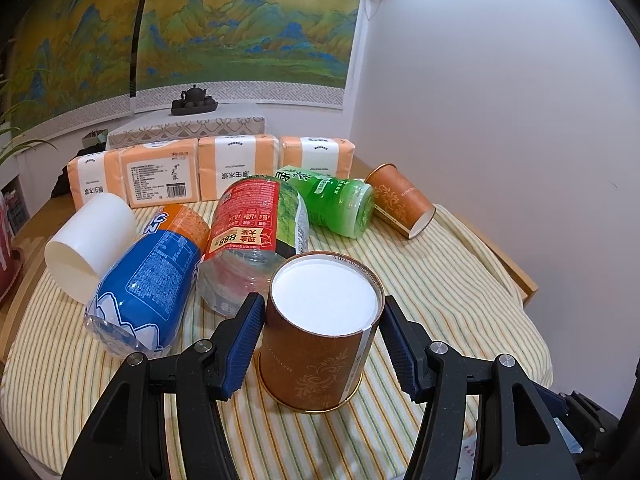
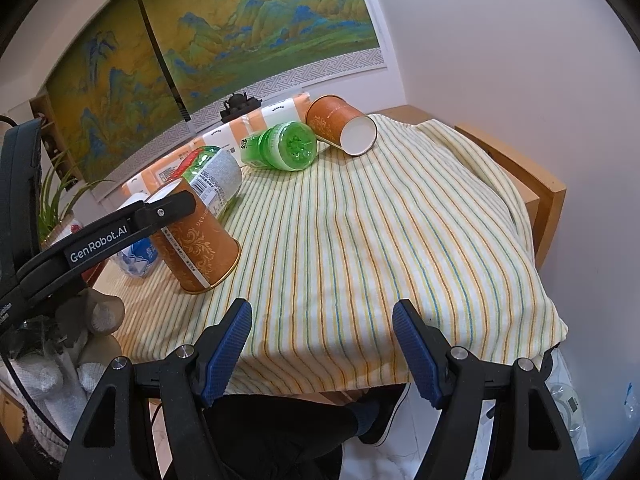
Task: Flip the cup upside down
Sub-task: 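Rotate the orange cup with the left gripper, rim down, and lower it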
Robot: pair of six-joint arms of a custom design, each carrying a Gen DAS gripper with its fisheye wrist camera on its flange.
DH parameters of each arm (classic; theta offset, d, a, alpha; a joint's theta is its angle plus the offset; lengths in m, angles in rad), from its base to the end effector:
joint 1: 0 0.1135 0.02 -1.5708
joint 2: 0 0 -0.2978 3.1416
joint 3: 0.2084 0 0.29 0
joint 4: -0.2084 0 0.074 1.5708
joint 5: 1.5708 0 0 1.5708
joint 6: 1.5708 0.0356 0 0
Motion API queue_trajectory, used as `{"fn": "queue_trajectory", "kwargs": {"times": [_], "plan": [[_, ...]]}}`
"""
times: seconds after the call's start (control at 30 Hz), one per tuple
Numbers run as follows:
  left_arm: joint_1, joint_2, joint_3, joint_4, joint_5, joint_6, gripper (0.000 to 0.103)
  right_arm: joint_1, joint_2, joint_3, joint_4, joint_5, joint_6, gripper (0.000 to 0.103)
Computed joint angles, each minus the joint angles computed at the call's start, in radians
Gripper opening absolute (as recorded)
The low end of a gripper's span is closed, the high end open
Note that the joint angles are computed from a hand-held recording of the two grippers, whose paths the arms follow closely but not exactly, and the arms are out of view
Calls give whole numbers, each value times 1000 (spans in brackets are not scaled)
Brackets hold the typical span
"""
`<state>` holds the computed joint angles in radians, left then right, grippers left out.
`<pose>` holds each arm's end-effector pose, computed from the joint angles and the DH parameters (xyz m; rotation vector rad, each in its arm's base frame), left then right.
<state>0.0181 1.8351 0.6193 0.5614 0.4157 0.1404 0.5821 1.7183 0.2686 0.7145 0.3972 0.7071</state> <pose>0.3374 -0.0083 0.0909 0.3585 2.1557 -0.3721 0.2054 0.1187 0.0620 0.3396 2.2225 0.2371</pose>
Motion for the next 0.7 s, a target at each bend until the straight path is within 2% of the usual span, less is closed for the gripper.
{"fn": "queue_trajectory", "kwargs": {"times": [0.1,0.23,0.5,0.6,0.7], "plan": [[-1,3,5,-9,4,7,63,0,1,-1,3,0,-2,69],[6,10,20,-34,18,5,76,6,-3,3,-3,3,-4,69],[37,-5,6,-41,39,21,82,20,-23,14,-28,22,-9,70],[59,-22,-7,-47,56,32,82,27,-32,23,-41,33,-13,75],[85,-37,-14,-56,71,45,82,44,-42,32,-57,47,-14,75]]}}
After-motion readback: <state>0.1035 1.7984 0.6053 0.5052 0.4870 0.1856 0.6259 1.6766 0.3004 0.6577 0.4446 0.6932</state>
